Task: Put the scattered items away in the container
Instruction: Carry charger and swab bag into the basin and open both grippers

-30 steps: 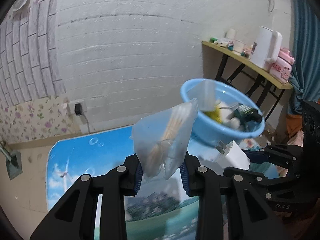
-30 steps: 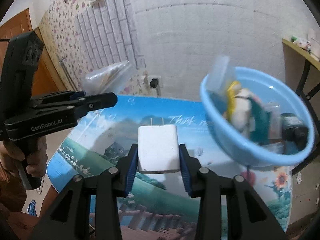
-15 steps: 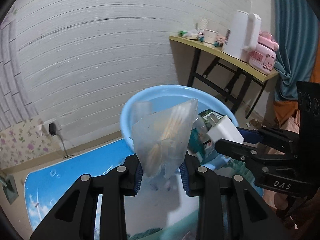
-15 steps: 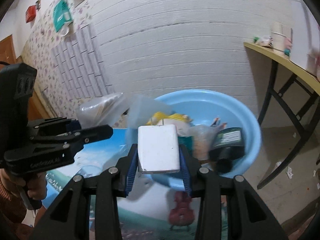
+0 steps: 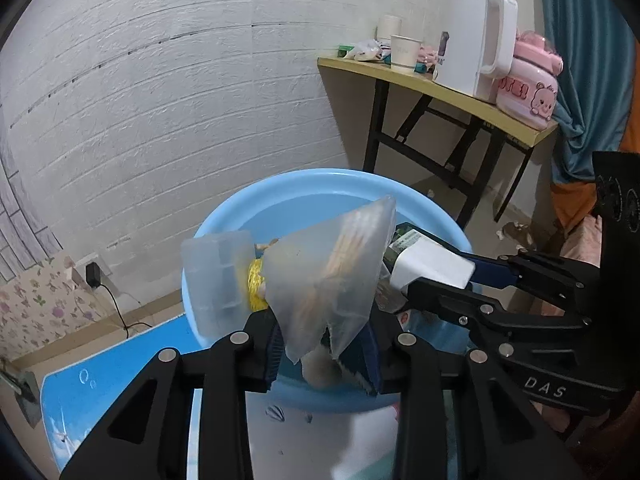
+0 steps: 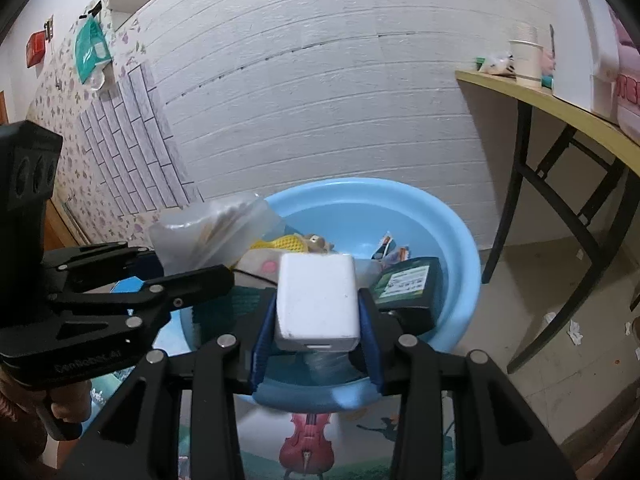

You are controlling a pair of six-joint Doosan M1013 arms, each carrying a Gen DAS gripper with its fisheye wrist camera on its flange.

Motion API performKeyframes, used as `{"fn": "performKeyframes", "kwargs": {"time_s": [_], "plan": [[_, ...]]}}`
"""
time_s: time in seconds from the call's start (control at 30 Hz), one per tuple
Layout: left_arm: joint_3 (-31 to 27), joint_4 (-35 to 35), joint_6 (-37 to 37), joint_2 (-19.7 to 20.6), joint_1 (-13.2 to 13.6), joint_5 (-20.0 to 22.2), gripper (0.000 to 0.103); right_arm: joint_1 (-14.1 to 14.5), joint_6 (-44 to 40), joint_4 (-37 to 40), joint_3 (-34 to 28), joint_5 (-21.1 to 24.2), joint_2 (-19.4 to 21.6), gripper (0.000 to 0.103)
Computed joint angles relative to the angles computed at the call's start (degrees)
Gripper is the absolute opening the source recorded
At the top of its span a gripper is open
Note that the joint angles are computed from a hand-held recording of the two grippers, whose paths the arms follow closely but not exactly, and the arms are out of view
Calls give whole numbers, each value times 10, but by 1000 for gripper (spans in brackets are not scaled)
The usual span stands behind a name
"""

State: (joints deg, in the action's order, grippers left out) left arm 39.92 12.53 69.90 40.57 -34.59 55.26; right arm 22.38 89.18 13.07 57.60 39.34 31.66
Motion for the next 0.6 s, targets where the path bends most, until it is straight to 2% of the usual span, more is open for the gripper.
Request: {"fn": "performKeyframes", "kwargs": {"time_s": [0.1, 0.37, 0.6], "plan": [[-8, 7, 4, 5, -2, 2, 38, -3, -2, 9, -1, 2, 2, 38], [8, 33, -39, -6, -2, -8, 68, -4, 1, 8, 10, -8, -7, 42], [43, 36, -62, -29, -3, -36, 81, 1, 16, -11, 16, -16, -17, 45]]}}
